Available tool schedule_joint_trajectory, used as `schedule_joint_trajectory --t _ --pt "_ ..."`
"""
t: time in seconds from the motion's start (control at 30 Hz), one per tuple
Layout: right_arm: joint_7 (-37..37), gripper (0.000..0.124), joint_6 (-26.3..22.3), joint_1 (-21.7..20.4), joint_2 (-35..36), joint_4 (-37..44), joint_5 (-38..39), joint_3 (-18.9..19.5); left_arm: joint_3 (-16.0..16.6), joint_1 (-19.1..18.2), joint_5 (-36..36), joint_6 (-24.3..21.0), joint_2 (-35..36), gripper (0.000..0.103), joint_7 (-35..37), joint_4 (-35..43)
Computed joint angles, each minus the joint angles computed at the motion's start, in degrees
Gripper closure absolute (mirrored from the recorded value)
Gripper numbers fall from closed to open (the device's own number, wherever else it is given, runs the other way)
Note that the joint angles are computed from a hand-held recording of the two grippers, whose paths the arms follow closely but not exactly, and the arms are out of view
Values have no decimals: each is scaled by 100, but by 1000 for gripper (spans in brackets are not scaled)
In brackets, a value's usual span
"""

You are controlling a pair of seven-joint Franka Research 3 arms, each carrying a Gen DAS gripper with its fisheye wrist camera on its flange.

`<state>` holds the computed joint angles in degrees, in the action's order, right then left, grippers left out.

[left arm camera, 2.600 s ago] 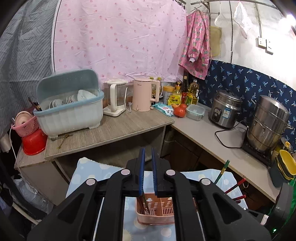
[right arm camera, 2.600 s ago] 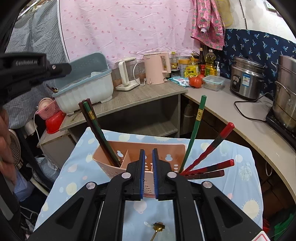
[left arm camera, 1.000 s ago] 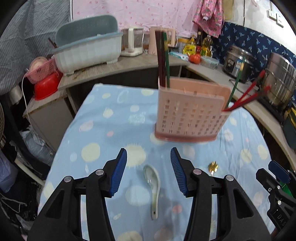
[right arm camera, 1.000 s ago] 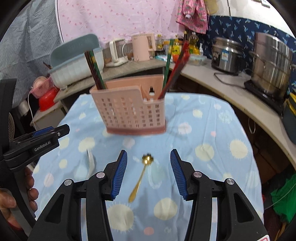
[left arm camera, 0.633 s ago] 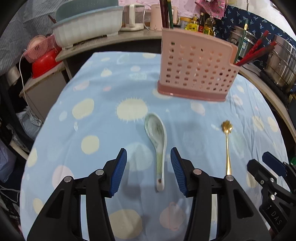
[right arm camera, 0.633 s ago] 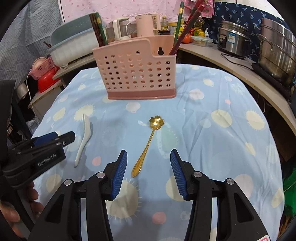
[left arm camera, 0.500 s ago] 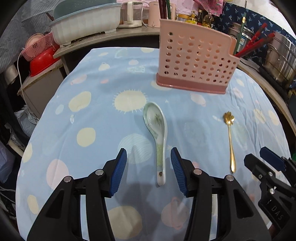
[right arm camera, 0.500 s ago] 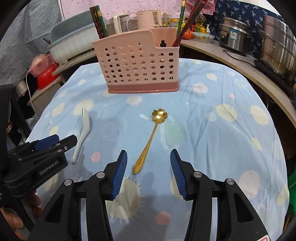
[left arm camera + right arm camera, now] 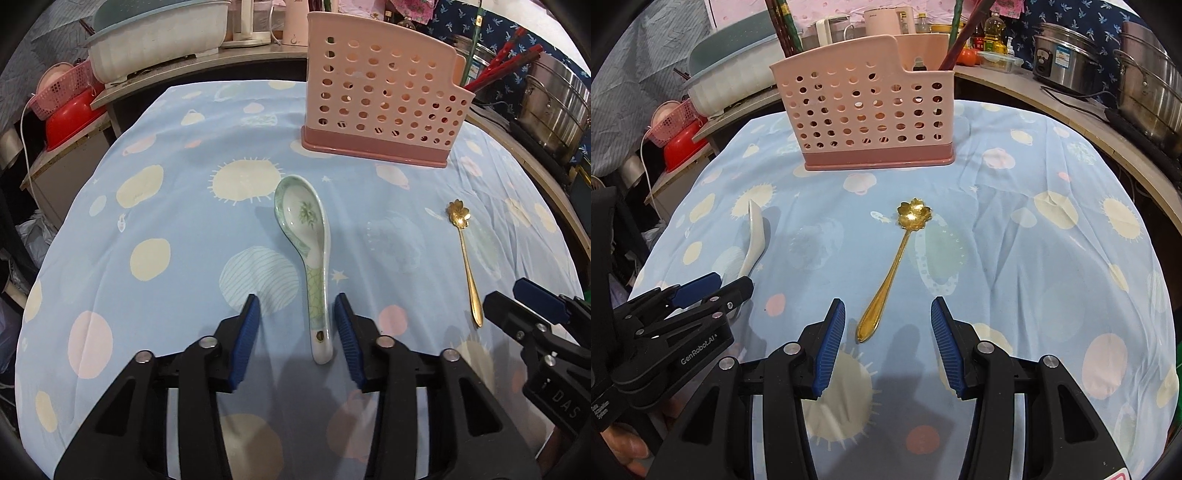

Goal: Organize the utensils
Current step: 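Grasp the white ceramic spoon with the left tool while the right tool grasps the gold spoon, then lift both spoons and carry them above the pink holder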

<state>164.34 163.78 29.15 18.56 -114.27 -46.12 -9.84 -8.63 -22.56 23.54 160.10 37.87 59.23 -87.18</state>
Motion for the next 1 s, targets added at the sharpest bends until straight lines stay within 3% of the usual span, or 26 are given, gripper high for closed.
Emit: schedule_joint_trajectory --t 0.23,0.5,1.0 --pt "-411 88 21 -31 197 160 389 51 -60 43 8 135 -91 92 134 -187" --pt "-701 111 84 120 239 85 705 -97 -326 237 -285 154 -217 94 486 -380" --pt "-714 114 225 202 -33 -326 774 -175 -589 429 -851 109 -601 93 927 -800"
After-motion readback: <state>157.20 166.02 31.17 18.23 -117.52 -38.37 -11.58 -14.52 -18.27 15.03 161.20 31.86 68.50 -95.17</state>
